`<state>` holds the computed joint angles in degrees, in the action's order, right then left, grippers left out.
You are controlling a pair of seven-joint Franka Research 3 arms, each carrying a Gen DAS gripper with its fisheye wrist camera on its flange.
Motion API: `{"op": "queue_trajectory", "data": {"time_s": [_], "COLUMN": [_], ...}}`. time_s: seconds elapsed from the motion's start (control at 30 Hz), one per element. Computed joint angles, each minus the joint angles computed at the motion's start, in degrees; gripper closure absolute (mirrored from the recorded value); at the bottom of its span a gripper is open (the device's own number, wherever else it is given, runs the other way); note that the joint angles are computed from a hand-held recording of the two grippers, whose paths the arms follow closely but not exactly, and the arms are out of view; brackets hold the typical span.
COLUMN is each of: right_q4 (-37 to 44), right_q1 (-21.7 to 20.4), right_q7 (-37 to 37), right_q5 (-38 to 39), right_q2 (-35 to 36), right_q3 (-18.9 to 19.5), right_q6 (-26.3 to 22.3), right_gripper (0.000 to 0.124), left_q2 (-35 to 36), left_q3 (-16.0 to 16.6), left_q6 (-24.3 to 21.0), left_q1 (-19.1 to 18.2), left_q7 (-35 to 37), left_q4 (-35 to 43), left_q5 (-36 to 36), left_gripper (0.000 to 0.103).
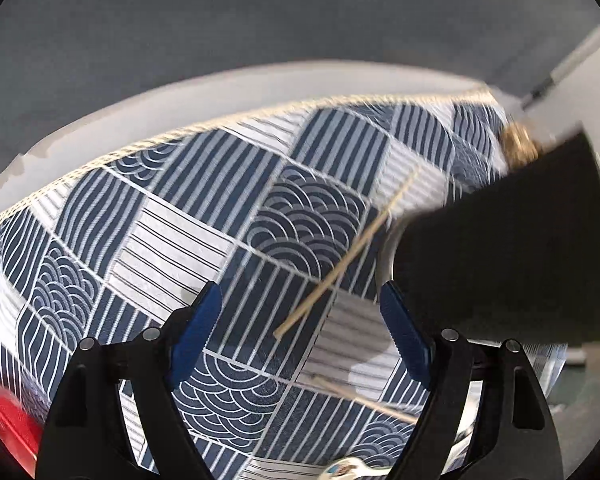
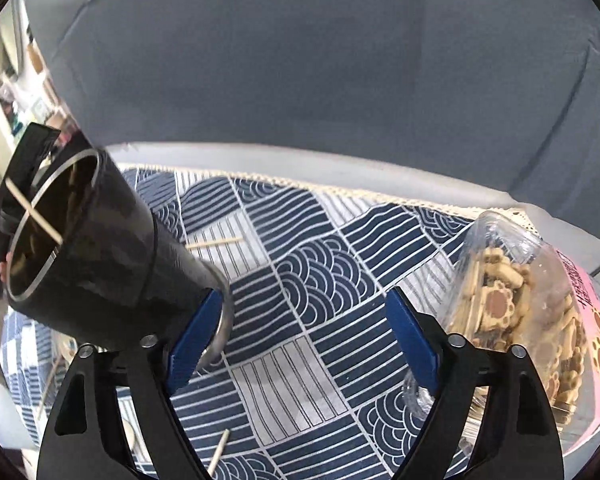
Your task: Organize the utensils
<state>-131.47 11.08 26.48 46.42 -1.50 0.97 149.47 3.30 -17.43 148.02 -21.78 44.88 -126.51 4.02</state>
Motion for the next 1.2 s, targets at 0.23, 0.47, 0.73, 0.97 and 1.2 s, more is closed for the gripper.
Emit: {"op": "queue_trajectory", "data": {"time_s": [0.23,0.47,0.73,0.97,1.2], "right_q4": [-3.2,-3.9,-4.3,-2.2,-3.8], "right_q1": [1.7,2.8,2.6,0.9,0.9], "right_q7": [-4.8,-5.5,-1.8,0.7,1.3], "right_q5": [-2.9,-10.7,-13.6,-9.7,-9.9], "right_q2": [-0.5,0.0,-0.8,-3.1,-7.9], "right_q3": [1.2,1.7,1.4,-0.4,-0.9], "right_q6": [5.4,2.2,0.2,-7.6,-7.3], "right_gripper": [0.041,0.071,0.111,0.120,0.121], "left_q2": [2.3,4.4,2.4,-1.9,-7.6], "left_q3": [-0.5,0.5,-0.6,-1.7,-1.8], "left_q6": [2.7,-2.9,-3.9,1.9,-1.0], "left_q1": [-1.2,-2.2,-1.8,-2.7,-4.4], "left_q7": [1.7,-3.7,-3.3,-8.1,-12.0], "left_q4": [-1.4,2.4,0.6,-6.3,-9.7], "left_q5": [3.1,11.8,7.0,-2.0,-6.2], "left_gripper": [0.025,0.064,0.098,0.098,0.098]}}
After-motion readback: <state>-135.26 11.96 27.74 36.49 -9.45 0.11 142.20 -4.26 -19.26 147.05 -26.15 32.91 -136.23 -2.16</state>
